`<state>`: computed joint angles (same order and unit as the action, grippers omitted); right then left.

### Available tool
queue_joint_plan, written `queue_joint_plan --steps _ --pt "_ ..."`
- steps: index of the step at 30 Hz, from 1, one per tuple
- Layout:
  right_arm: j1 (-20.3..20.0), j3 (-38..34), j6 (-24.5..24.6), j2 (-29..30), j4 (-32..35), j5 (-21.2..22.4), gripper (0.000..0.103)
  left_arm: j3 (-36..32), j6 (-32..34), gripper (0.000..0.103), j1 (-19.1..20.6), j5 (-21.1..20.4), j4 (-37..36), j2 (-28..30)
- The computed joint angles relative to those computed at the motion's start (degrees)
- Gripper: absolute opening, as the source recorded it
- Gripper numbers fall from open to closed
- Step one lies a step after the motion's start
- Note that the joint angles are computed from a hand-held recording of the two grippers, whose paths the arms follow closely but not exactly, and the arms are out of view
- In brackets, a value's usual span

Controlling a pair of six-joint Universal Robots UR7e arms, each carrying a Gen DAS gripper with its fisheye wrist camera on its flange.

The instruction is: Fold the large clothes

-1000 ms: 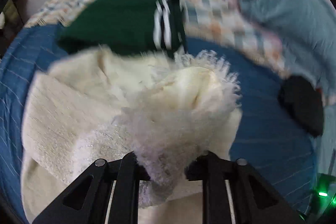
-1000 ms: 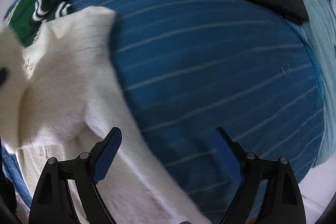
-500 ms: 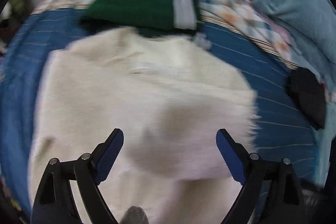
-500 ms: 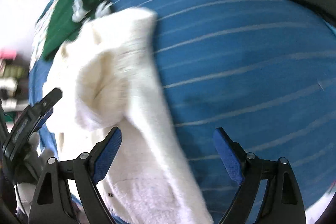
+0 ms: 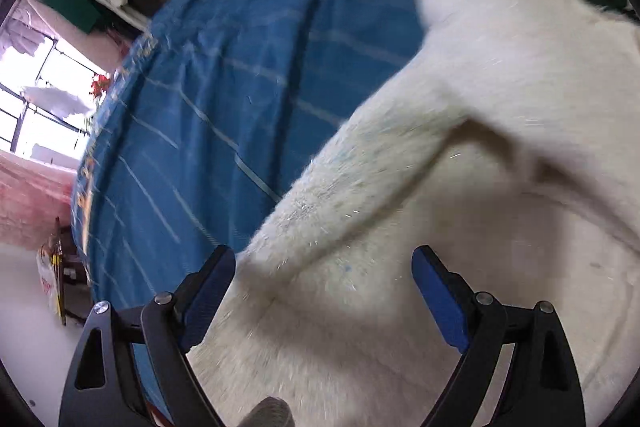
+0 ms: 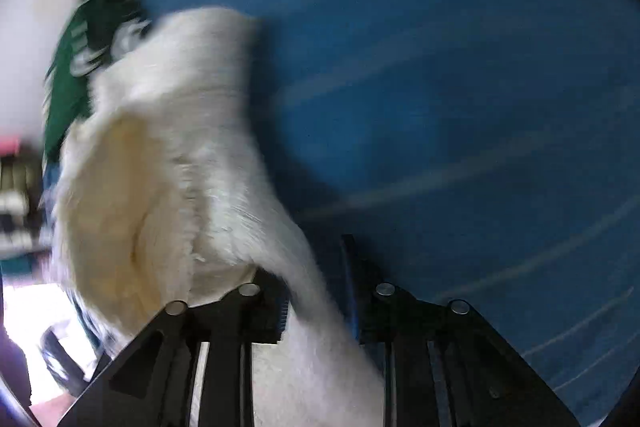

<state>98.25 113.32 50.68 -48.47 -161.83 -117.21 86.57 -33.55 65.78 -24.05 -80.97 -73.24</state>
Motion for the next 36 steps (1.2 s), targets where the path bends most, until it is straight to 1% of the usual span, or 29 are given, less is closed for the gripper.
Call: queue_joint_plan --steps 2,3,4,5,7,8,9,10,11,12,13,14,15,16,17,18,19,20,21,22,24,26,29,30,31,33,34,35,36 --pt "-1.70 2.49 0.28 -0.51 -4.55 3.87 0.028 0.11 2.03 0.093 1.16 -0.94 -3.09 0.65" --pt "-1.76 2.49 0.92 -1.13 -3.94 5.01 0.031 0.03 1.94 0.103 1.45 0.11 -3.38 1.15" --pt "-1.33 1.94 1.89 -1.71 -1.94 5.02 0.041 0.32 3.37 0.103 1.62 0.31 -5.28 1.16" --pt "-0.33 1.18 3.34 -2.45 0.62 4.20 0.046 1.16 6.31 0.103 1.91 -0.28 -9.32 0.98" --pt "1.98 -0.11 4.85 -3.78 3.56 2.31 0.046 3.64 12.45 0.103 2.42 -1.59 -18.72 -0.04" --pt "3.44 -0.36 4.97 -4.09 2.96 1.19 0.046 4.35 14.65 0.103 2.74 -2.78 -22.58 -0.49" --pt "5.36 -0.84 4.74 -4.39 1.99 -0.53 0.046 4.56 15.75 0.103 3.38 -5.18 -25.46 -0.96" --pt "6.55 -1.32 4.39 -4.40 1.31 -1.52 0.048 3.96 15.70 0.103 3.82 -6.97 -25.94 -1.01" --pt "7.62 -1.78 3.17 -4.16 -0.93 -1.74 0.054 3.28 15.58 0.103 4.39 -8.97 -25.75 -1.19" --pt "7.99 -2.33 0.97 -3.54 -4.05 -0.18 0.059 2.54 15.47 0.103 4.67 -10.28 -24.95 -1.18" --pt "7.14 -2.68 -1.57 -3.19 -6.33 2.33 0.066 1.75 15.10 0.103 4.75 -10.85 -23.73 -1.02" --pt "6.31 -3.56 -3.87 -1.83 -9.01 5.47 0.068 1.02 14.28 0.103 4.67 -11.02 -22.14 -0.83" --pt "5.91 -4.61 -4.88 -0.61 -9.49 6.97 0.069 0.50 13.56 0.103 4.59 -10.85 -20.95 -0.64" --pt "5.15 -6.83 -6.30 1.19 -7.56 8.58 0.072 -0.07 12.24 0.103 4.30 -10.33 -19.13 -0.45" --pt "4.31 -9.95 -6.91 3.40 -3.23 8.63 0.072 -0.67 11.43 0.103 4.15 -9.78 -17.91 -0.27" --pt "3.33 -12.40 -7.49 5.44 -0.98 9.77 0.067 -0.94 10.18 0.103 3.69 -8.96 -16.25 -0.40" --pt "2.91 -13.63 -9.02 6.70 -1.14 10.60 0.041 -1.34 8.96 0.103 3.26 -7.73 -14.55 -0.53" --pt "3.27 -15.59 -10.86 7.89 0.61 9.03 0.009 -1.32 7.41 0.103 2.47 -6.81 -13.08 -1.02" --pt "4.66 -18.27 -13.32 9.26 2.35 5.88 0.009 -1.40 6.41 0.103 1.87 -6.48 -12.20 -1.48" --pt "5.47 -19.00 -14.98 9.45 1.69 5.14 0.009 -1.41 5.05 0.103 1.03 -5.95 -11.16 -2.13" --pt "8.06 -21.25 -18.97 9.66 1.25 0.74 0.008 -1.71 2.62 0.103 -0.83 -4.93 -9.09 -3.32" --pt "9.76 -21.30 -21.37 8.79 -2.16 -1.67 0.008 -2.11 0.72 0.103 -2.37 -4.26 -7.57 -3.91" --pt "10.03 -22.58 -25.99 8.45 -4.33 -4.01 0.008 -3.36 2.28 0.103 -3.70 -4.15 -9.75 -3.67" --pt "9.98 -20.61 -26.66 6.99 -4.53 -5.19 0.008 -3.86 3.08 0.103 -4.06 -4.35 -11.18 -3.14" --pt "9.36 -21.04 -27.20 7.13 -2.40 -5.79 0.009 -4.18 4.82 0.103 -3.96 -4.75 -13.11 -2.72" --pt "7.23 -21.67 -24.39 6.51 6.92 -4.72 0.011 -4.82 7.82 0.103 -4.08 -3.92 -15.91 -1.30" --pt "5.85 -21.08 -21.88 6.10 10.18 -3.51 0.016 -5.05 9.80 0.103 -4.21 -3.54 -17.40 -0.34" --pt "5.17 -20.12 -20.15 5.46 11.05 -3.12 0.030 -5.32 10.66 0.103 -4.38 -3.22 -17.75 0.51" --pt "4.83 -18.16 -17.52 4.25 9.91 -3.22 0.038 -5.67 11.91 0.103 -4.54 -2.77 -18.49 1.43"
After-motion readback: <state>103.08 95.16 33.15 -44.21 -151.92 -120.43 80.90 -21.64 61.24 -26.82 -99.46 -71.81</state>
